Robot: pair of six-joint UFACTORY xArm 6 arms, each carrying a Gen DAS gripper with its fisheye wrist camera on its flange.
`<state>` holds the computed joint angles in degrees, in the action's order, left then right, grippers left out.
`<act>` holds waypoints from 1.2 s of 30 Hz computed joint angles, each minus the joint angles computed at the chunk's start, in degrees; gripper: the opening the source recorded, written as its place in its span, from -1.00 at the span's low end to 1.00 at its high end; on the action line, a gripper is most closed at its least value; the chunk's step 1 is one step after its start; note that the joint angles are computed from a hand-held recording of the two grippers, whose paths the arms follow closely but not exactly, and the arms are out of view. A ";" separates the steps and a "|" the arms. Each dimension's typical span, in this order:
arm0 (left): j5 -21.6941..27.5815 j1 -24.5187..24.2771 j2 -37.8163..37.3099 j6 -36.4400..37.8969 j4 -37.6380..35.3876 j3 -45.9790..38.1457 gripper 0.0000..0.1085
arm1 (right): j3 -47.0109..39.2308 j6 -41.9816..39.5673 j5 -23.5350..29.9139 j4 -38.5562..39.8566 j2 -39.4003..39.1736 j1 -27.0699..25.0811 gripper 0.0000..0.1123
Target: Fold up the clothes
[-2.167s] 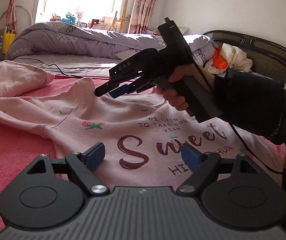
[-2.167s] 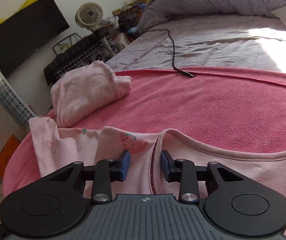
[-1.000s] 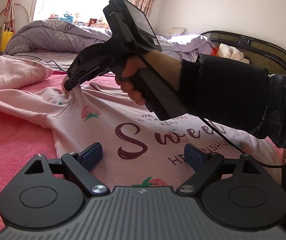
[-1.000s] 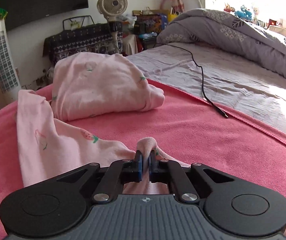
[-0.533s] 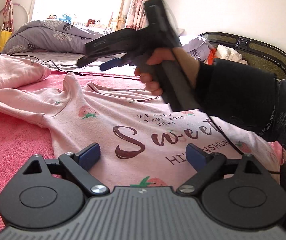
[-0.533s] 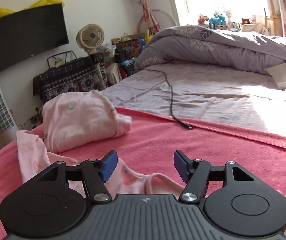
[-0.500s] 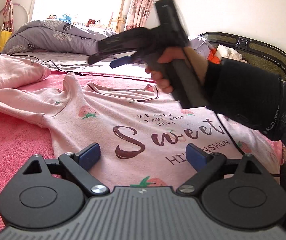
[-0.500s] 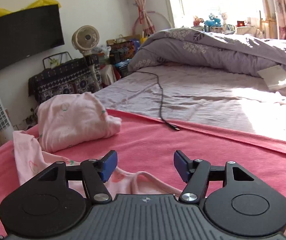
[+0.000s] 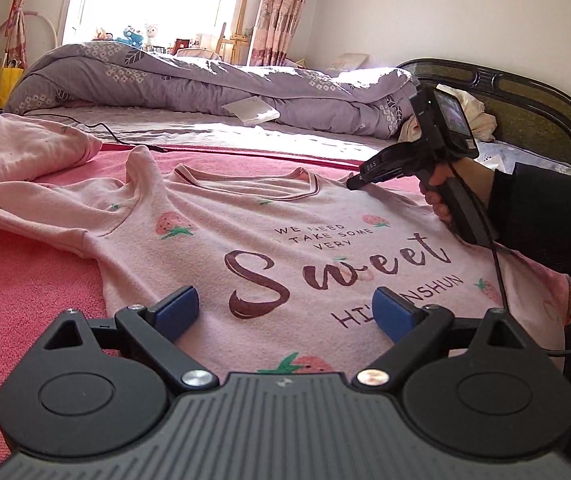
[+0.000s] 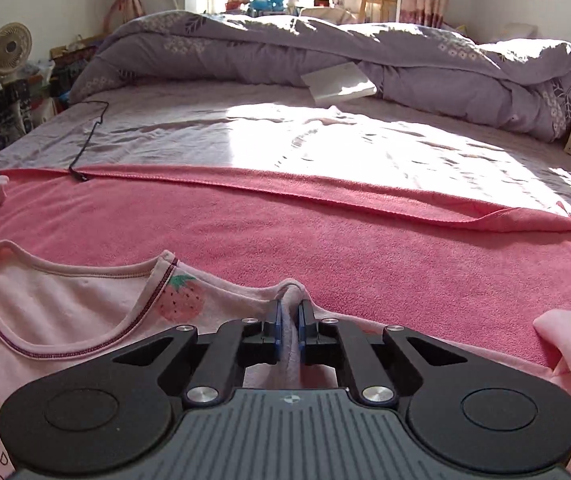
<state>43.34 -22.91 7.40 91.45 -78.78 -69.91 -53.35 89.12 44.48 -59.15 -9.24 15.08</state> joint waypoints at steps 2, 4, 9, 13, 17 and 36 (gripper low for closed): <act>0.01 0.04 0.09 0.25 0.03 -0.07 0.75 | -0.86 1.29 -0.49 0.58 0.73 -1.23 -0.85; 0.23 0.21 0.15 0.41 0.11 -0.12 0.75 | -1.79 2.50 -0.39 0.11 2.09 -2.15 -0.86; 0.34 0.31 0.32 0.90 0.09 -0.25 0.76 | -1.82 6.74 -3.22 -2.94 3.60 -5.04 -0.83; 0.47 0.45 0.27 1.55 -0.53 -0.07 0.76 | 2.69 12.16 -6.68 -6.32 -1.63 -6.43 -0.38; -0.66 0.10 0.03 1.83 -1.24 0.28 0.76 | 12.84 17.39 -8.61 -12.51 -15.24 -3.56 -0.01; -37.82 -10.77 -10.17 -18.96 14.47 13.45 0.82 | 23.09 23.76 51.65 -0.17 -28.14 57.74 0.16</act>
